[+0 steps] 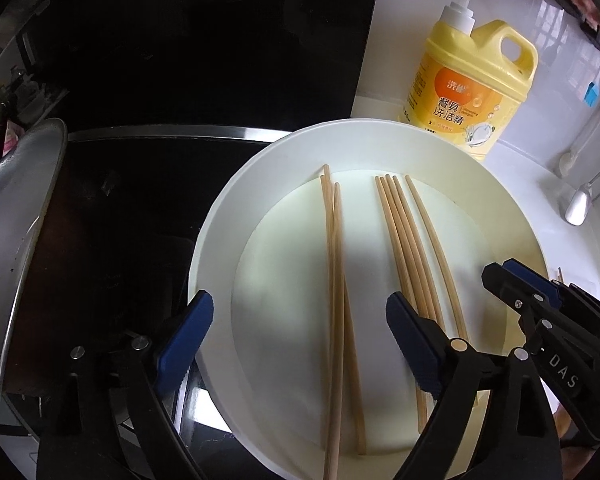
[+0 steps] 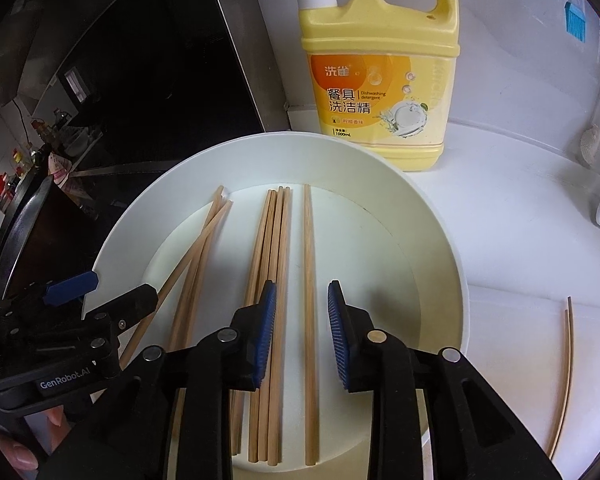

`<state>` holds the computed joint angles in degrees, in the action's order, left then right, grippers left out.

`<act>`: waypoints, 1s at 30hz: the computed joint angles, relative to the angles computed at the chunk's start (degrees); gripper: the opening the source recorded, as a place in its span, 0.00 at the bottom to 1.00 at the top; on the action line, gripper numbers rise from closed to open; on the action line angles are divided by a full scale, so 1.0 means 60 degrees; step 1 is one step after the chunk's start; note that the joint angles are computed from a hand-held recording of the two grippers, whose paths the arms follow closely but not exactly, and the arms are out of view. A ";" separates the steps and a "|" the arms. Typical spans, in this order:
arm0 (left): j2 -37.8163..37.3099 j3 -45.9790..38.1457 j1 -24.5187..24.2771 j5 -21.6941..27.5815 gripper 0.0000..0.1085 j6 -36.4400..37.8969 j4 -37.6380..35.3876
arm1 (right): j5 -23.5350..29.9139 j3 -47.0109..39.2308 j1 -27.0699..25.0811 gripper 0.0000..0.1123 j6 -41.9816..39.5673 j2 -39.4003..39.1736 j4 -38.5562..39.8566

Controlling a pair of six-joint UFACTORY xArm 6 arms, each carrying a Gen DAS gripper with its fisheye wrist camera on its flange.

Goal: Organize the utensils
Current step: 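Lower the chopstick into the basin and open the right tool, then move both open tools back over the chopsticks on the cutting board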

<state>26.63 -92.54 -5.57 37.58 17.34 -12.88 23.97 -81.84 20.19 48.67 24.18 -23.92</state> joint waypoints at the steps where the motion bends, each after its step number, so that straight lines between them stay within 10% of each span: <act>1: -0.0052 0.0042 0.0010 0.0000 0.80 0.0023 -0.0019 | 0.0019 0.0019 0.0012 0.25 0.0029 -0.0034 -0.0019; 30: -0.2675 0.2336 -0.0389 -0.0532 0.89 0.1913 -0.1384 | 0.1025 0.3643 0.0241 0.50 0.4409 -0.3914 -0.3225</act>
<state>10.58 -78.53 -7.90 34.39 28.81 -21.18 30.13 -59.99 21.64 75.13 0.70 -43.27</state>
